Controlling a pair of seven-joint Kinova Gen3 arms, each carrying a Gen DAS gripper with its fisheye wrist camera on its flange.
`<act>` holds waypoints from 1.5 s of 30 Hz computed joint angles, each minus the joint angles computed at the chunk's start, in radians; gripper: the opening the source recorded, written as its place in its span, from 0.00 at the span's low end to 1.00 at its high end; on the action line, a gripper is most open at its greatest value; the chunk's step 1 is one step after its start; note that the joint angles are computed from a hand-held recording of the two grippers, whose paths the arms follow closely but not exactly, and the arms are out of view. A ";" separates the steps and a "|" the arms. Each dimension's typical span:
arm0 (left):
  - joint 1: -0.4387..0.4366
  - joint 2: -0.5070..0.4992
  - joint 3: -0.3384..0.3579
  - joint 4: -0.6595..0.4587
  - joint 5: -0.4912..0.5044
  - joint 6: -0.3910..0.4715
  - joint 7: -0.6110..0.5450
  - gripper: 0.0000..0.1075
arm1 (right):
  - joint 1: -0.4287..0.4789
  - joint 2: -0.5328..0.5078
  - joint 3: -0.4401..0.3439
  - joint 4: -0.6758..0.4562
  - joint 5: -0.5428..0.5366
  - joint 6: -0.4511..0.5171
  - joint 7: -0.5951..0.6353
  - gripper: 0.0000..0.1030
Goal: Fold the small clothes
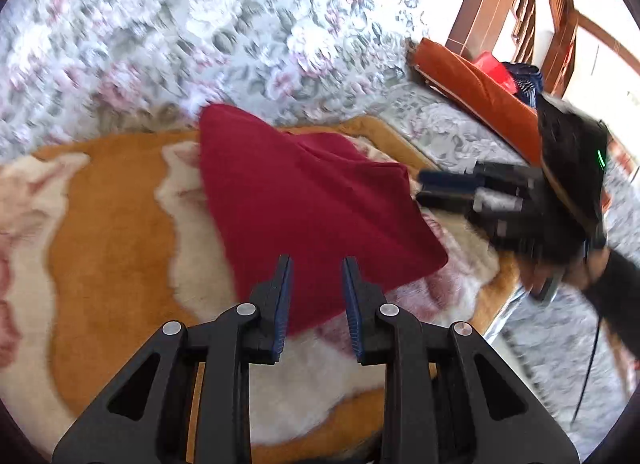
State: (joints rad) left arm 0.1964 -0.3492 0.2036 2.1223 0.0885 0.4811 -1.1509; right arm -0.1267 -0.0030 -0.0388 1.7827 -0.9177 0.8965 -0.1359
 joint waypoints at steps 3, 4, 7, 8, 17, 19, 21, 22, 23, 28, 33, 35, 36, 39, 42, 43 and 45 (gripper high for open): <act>0.078 0.135 -0.126 -0.056 0.122 0.085 -0.076 0.21 | -0.023 0.007 -0.017 0.039 0.017 -0.071 0.022 0.26; 0.098 0.164 -0.172 -0.075 0.163 0.126 -0.101 0.20 | -0.058 0.020 -0.006 0.041 0.055 -0.112 -0.002 0.26; 0.132 0.183 -0.255 -0.083 0.280 0.160 -0.173 0.19 | -0.082 0.099 -0.018 0.027 0.129 -0.186 -0.063 0.25; 0.118 0.183 -0.246 -0.081 0.301 0.161 -0.190 0.19 | -0.058 0.108 -0.039 0.018 0.121 -0.178 -0.054 0.25; 0.011 0.102 -0.137 -0.130 0.276 0.098 -0.226 0.19 | 0.159 0.099 -0.067 -0.054 -0.119 0.115 0.005 0.25; -0.018 0.146 -0.140 -0.195 0.237 0.103 -0.203 0.19 | 0.148 0.108 -0.059 -0.081 -0.158 0.110 -0.017 0.25; -0.035 0.218 -0.180 -0.270 0.251 0.126 -0.220 0.19 | 0.105 0.130 -0.058 -0.113 -0.134 0.070 -0.056 0.25; -0.071 0.264 -0.174 -0.308 0.276 0.124 -0.246 0.19 | 0.074 0.150 -0.055 -0.137 -0.098 0.051 -0.094 0.26; -0.089 0.299 -0.174 -0.334 0.291 0.138 -0.258 0.19 | 0.047 0.171 -0.050 -0.159 -0.057 0.037 -0.134 0.26; -0.072 0.521 -0.236 -0.520 0.212 0.261 -0.157 0.19 | 0.000 0.248 -0.069 -0.162 0.048 -0.054 -0.199 0.26; -0.128 0.607 -0.221 -0.508 0.147 0.240 -0.025 0.12 | 0.101 0.286 -0.144 -0.152 -0.037 -0.037 -0.147 0.26; -0.212 0.609 -0.167 -0.480 0.199 0.219 -0.037 0.10 | 0.101 0.287 -0.149 -0.153 -0.036 -0.041 -0.145 0.27; -0.231 0.610 -0.149 -0.484 0.201 0.224 -0.045 0.10 | 0.106 0.292 -0.151 -0.157 -0.039 -0.033 -0.144 0.27; -0.184 0.595 -0.167 -0.490 0.123 0.237 -0.033 0.10 | 0.113 0.310 -0.141 -0.204 -0.023 0.040 -0.188 0.27; -0.184 0.571 -0.162 -0.465 0.115 0.220 -0.022 0.10 | 0.138 0.321 -0.167 -0.296 0.036 0.118 -0.259 0.27; -0.189 0.565 -0.161 -0.455 0.123 0.210 -0.026 0.10 | 0.136 0.318 -0.159 -0.314 0.024 0.112 -0.263 0.27; -0.192 0.564 -0.159 -0.447 0.141 0.192 -0.015 0.10 | 0.098 0.331 -0.131 -0.364 0.018 0.069 -0.318 0.28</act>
State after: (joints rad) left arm 0.0039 0.2145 0.0442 1.6756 0.2295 0.6735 -1.1657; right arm -0.0287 0.3281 -0.1698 1.4186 -0.8996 0.9657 -0.4543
